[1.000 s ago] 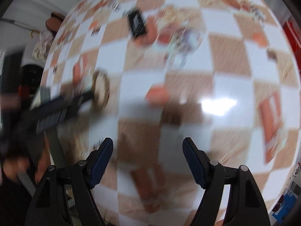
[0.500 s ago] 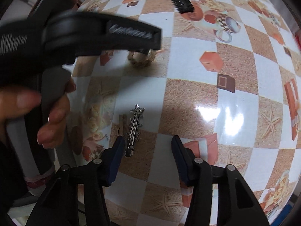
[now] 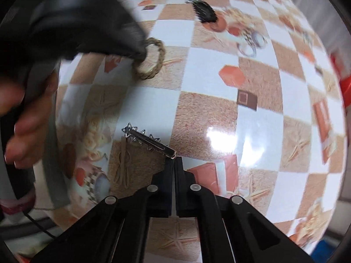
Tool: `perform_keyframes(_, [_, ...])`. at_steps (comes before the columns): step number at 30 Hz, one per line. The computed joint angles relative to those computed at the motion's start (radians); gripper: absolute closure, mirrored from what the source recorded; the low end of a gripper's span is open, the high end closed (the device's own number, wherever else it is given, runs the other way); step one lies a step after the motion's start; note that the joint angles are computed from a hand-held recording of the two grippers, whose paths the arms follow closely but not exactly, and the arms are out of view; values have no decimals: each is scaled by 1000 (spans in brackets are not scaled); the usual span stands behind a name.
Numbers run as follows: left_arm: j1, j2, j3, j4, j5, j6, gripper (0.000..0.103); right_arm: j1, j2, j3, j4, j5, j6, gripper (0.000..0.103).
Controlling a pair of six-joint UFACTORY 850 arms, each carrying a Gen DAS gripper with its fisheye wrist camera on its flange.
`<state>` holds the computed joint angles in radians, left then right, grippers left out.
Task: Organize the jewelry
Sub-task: 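Grasp the braided tan bracelet with the left tool while the right tool grasps a silver hair clip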
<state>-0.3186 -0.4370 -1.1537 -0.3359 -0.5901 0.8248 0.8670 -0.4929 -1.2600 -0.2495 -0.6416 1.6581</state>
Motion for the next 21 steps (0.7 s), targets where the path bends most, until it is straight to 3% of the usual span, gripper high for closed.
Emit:
perform_keyframes(9, [58, 26, 8, -52, -20, 34, 93, -14, 124, 136, -75, 132, 80, 102])
perform_keyframes(11, [81, 35, 10, -63, -31, 47, 93, -1, 135, 137, -85, 117, 32, 100])
perform_keyframes(12, [92, 37, 7, -62, -41, 53, 93, 0, 129, 124, -79, 101, -11, 93])
perform_keyframes(13, [98, 37, 5, -63, -43, 51, 93, 2, 113, 100, -70, 73, -82, 78])
perform_keyframes(15, [117, 42, 3, -65, -50, 60, 93, 5, 73, 44, -82, 27, -171, 62])
perform_keyframes(21, [148, 45, -5, -64, -63, 62, 93, 11, -6, -30, -50, -32, -453, 62])
